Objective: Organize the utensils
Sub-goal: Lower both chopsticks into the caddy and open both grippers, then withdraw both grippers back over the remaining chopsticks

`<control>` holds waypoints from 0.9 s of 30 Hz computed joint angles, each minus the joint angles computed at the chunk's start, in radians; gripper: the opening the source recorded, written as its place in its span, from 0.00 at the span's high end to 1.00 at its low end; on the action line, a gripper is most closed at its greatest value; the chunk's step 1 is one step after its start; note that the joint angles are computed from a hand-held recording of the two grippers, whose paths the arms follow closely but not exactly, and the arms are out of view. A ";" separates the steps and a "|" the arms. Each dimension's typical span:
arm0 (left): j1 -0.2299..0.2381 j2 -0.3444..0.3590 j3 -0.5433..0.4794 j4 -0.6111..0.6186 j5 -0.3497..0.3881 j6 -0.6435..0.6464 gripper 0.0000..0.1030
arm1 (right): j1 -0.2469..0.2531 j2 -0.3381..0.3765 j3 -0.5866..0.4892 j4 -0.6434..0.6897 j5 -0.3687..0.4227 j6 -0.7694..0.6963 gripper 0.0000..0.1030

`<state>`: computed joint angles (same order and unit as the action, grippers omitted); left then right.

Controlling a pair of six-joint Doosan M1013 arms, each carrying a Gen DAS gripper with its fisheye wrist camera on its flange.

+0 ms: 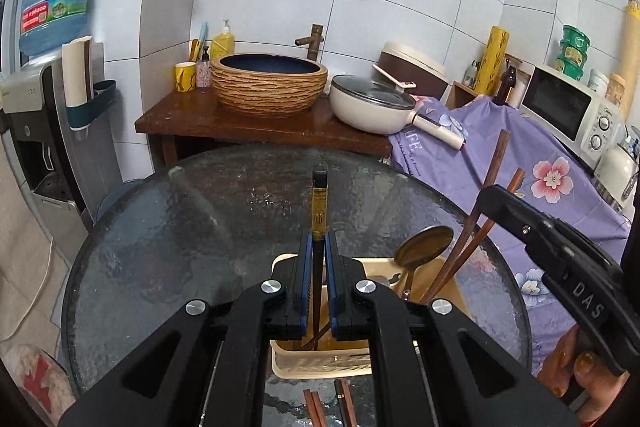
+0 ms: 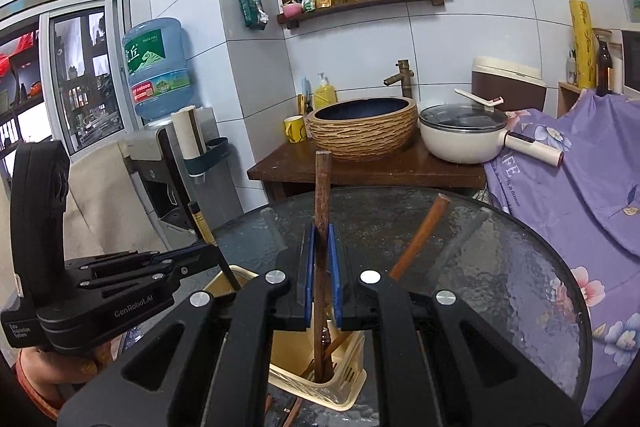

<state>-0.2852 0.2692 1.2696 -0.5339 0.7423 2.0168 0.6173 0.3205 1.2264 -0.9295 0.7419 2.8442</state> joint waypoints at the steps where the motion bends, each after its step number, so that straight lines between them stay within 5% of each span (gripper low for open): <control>1: 0.000 -0.002 0.004 -0.004 -0.004 0.006 0.93 | 0.001 -0.001 0.003 -0.004 0.000 0.001 0.92; 3: 0.003 -0.010 0.016 -0.014 -0.012 0.022 0.82 | 0.010 -0.002 0.006 -0.040 0.018 0.012 0.90; 5: 0.009 -0.031 0.043 -0.042 -0.041 0.048 0.44 | 0.023 -0.007 0.017 -0.093 0.034 0.032 0.69; 6: 0.011 -0.044 0.061 -0.059 -0.066 0.064 0.35 | 0.036 -0.014 0.030 -0.149 0.049 0.070 0.40; 7: 0.013 -0.063 0.088 -0.079 -0.104 0.092 0.26 | 0.047 -0.018 0.040 -0.201 0.066 0.105 0.22; 10: 0.017 -0.121 0.170 -0.110 -0.196 0.190 0.08 | 0.091 -0.030 0.071 -0.335 0.133 0.151 0.13; 14: 0.027 -0.174 0.271 -0.149 -0.286 0.293 0.06 | 0.145 -0.040 0.123 -0.447 0.203 0.188 0.05; 17: 0.021 -0.197 0.342 -0.017 -0.361 0.230 0.06 | 0.179 -0.050 0.191 -0.550 0.220 0.266 0.05; 22: 0.026 -0.201 0.405 0.165 -0.313 0.092 0.06 | 0.170 -0.044 0.203 -0.187 0.185 0.133 0.05; 27: 0.057 -0.190 0.427 0.097 -0.227 0.049 0.06 | 0.139 -0.018 0.201 0.158 0.148 0.009 0.05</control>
